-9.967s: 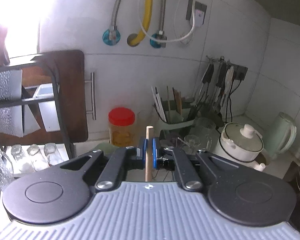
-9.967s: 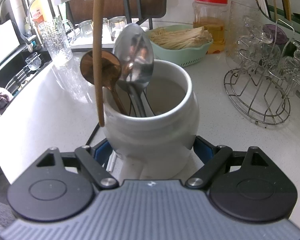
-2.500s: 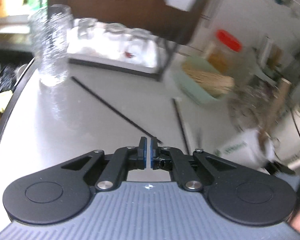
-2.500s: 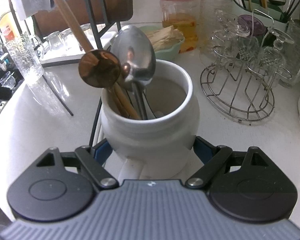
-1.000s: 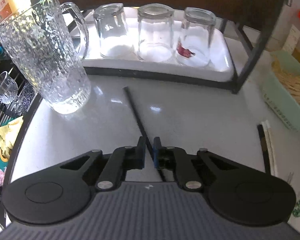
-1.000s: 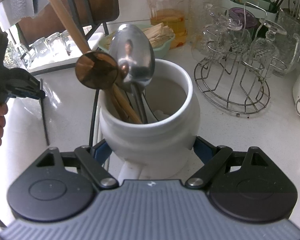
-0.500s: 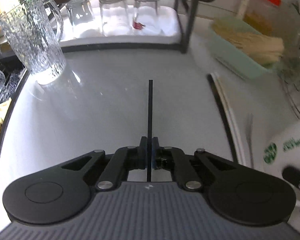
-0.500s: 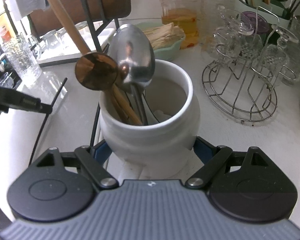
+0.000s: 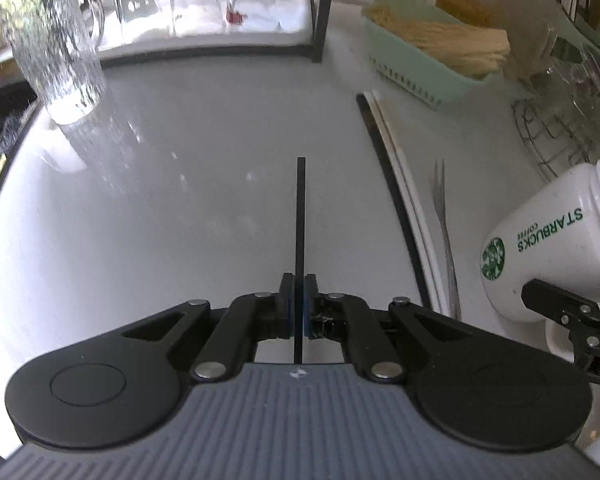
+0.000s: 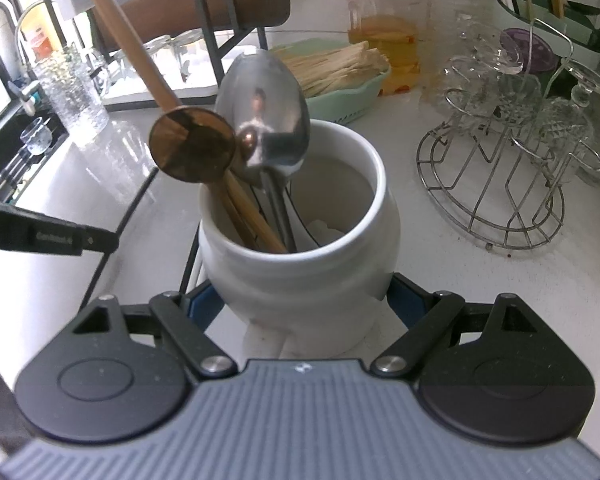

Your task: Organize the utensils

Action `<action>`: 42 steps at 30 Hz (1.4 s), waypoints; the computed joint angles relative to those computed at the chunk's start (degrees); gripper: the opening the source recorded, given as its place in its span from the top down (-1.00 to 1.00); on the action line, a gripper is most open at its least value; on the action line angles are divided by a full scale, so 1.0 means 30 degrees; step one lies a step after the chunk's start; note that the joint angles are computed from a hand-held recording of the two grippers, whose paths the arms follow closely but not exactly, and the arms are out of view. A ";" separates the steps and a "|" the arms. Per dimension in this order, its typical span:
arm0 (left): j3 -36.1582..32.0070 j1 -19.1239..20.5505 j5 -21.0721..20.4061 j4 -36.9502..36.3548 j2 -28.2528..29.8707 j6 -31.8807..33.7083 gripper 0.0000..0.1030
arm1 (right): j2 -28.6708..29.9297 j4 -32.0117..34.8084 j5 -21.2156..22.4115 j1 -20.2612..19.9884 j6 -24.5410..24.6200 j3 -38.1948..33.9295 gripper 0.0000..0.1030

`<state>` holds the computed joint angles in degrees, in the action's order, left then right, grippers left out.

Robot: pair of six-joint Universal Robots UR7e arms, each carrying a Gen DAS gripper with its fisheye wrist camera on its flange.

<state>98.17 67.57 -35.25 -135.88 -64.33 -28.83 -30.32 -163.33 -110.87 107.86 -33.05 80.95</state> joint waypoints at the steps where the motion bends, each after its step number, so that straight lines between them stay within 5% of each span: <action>1: 0.0064 0.0013 -0.0137 0.0076 -0.0040 -0.0148 0.91 | -0.0029 0.0035 0.0040 -0.0011 -0.0063 0.0026 -0.74; 9: 0.0119 0.0003 -0.0391 0.0493 -0.0133 -0.0689 0.90 | -0.0135 -0.0019 0.0202 -0.0060 -0.0249 0.0198 -0.74; 16: -0.0269 0.0282 -0.0611 -0.0461 0.0139 0.0391 0.57 | -0.0122 -0.0197 0.0232 -0.0073 -0.0218 0.0262 -0.74; 30: -0.2519 0.0903 0.0209 -0.2068 0.2084 0.3775 0.58 | -0.0020 -0.0404 0.0053 -0.0002 -0.0091 0.0230 -0.74; 36: -0.3684 0.0989 0.0032 -0.1226 0.2763 0.5235 0.87 | 0.0044 -0.0484 -0.0037 0.0024 0.0003 0.0194 -0.74; 42: -0.3741 0.1028 -0.0676 -0.2072 0.2972 0.7100 0.89 | 0.0126 -0.0397 0.0104 -0.0032 0.0417 0.0028 -0.75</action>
